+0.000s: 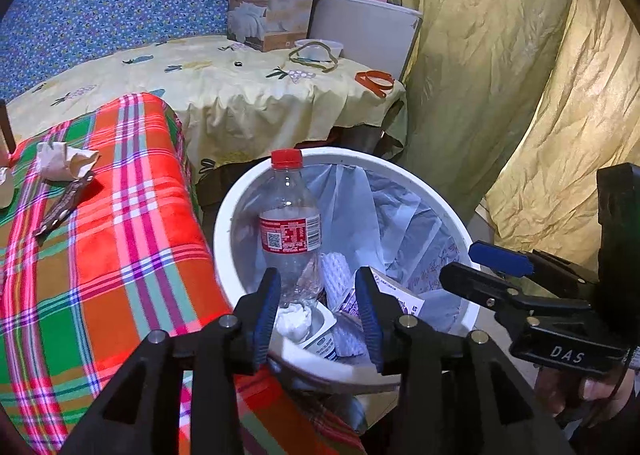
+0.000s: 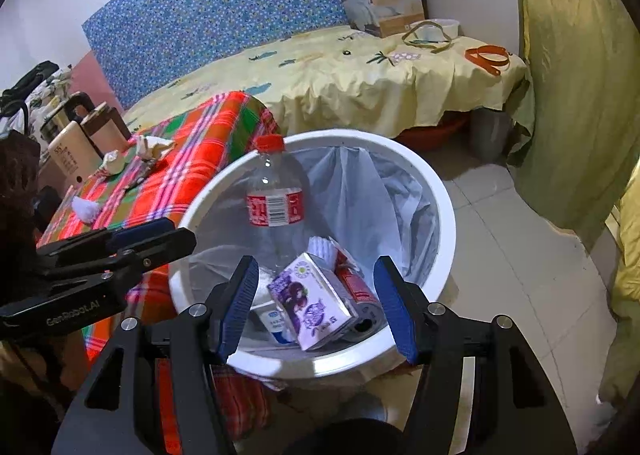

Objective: Collect trash
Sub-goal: 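Open both tools to drop the tissue and carton into the bin, then move both open tools back over the table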

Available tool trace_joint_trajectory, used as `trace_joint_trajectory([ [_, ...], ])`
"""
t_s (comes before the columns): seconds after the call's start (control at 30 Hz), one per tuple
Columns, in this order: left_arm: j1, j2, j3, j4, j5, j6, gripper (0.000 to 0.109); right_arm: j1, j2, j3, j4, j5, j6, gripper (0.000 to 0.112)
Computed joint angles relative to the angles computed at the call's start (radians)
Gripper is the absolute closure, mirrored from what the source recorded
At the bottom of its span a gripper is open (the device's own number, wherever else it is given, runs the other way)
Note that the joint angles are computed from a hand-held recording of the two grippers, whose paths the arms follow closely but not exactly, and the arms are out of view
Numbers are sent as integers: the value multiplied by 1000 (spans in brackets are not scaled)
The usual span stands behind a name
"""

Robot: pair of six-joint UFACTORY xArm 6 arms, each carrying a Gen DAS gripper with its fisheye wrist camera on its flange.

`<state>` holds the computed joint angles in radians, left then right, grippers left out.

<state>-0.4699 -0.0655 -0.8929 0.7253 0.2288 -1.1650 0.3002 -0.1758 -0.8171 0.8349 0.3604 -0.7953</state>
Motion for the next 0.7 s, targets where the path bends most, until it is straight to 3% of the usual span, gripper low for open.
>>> trace_joint_trajectory([
  [0.7,-18,-247,171,224,123,-257,68,63,-98,50,121,54,-109,51],
])
